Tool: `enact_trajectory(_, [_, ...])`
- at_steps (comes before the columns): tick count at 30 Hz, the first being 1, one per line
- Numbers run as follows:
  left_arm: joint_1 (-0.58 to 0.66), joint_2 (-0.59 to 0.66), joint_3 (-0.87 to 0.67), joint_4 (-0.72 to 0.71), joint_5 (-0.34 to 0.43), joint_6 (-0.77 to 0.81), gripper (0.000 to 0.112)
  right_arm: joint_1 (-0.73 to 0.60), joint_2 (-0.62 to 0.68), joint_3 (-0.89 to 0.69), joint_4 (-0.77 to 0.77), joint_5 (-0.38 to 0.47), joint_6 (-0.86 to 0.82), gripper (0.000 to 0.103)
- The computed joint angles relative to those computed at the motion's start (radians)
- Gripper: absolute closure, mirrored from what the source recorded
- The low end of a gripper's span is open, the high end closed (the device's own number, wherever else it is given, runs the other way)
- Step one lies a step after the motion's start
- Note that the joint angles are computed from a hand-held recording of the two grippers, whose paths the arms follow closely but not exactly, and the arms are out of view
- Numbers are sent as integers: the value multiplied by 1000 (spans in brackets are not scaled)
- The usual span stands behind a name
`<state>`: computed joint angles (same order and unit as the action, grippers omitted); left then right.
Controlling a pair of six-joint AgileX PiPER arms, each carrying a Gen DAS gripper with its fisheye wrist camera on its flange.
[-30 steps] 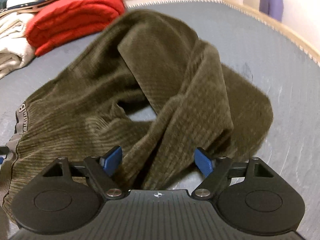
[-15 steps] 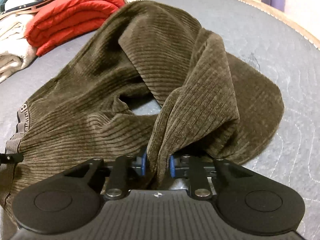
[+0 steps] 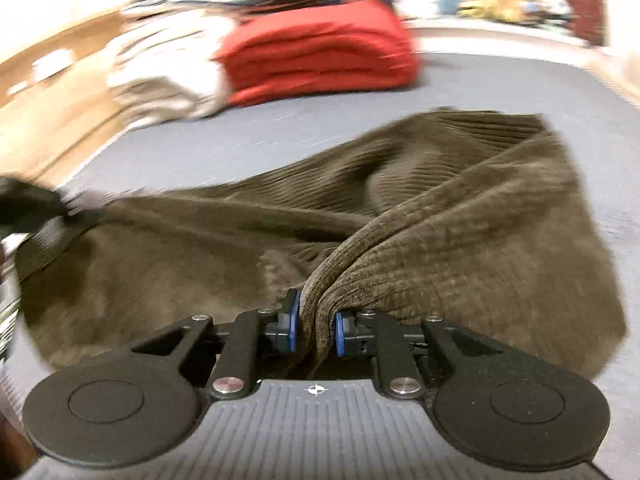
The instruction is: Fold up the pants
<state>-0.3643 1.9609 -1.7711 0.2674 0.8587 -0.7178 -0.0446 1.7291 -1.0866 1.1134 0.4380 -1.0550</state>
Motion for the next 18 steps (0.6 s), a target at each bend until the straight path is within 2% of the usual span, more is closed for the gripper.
enact_trajectory(2, [32,28,-9,-53,52,28,92,1,-3,-9,-35,102,-11,85])
enact_trajectory(4, [29,64,-39,-9,111,0,91,7,12,-36,-118,178,23,85])
enact_trajectory(5, [17,78,-58,47,143,-43,85,13,20,-44,-162,193,47,85])
enact_trajectory(6, [9,80,-66,83,157,-71,69,22,25,-49,-211,198,78,85])
enact_trajectory(7, [6,82,-80,108,164,-95,63,27,34,-60,-251,208,99,85])
enact_trajectory(8, [-2,67,-68,129,145,-132,57,29,41,-69,-284,215,114,85])
enact_trajectory(11, [-26,22,-30,140,80,-194,53,28,60,-111,-341,249,175,81])
enact_trajectory(13, [-56,28,-44,147,64,-191,50,18,57,-115,-326,268,167,80])
enact_trajectory(15, [-96,40,-64,151,40,-168,50,-3,42,-110,-295,282,146,72])
enact_trajectory(18, [-135,50,-84,135,-16,-118,50,-40,15,-98,-237,308,109,67])
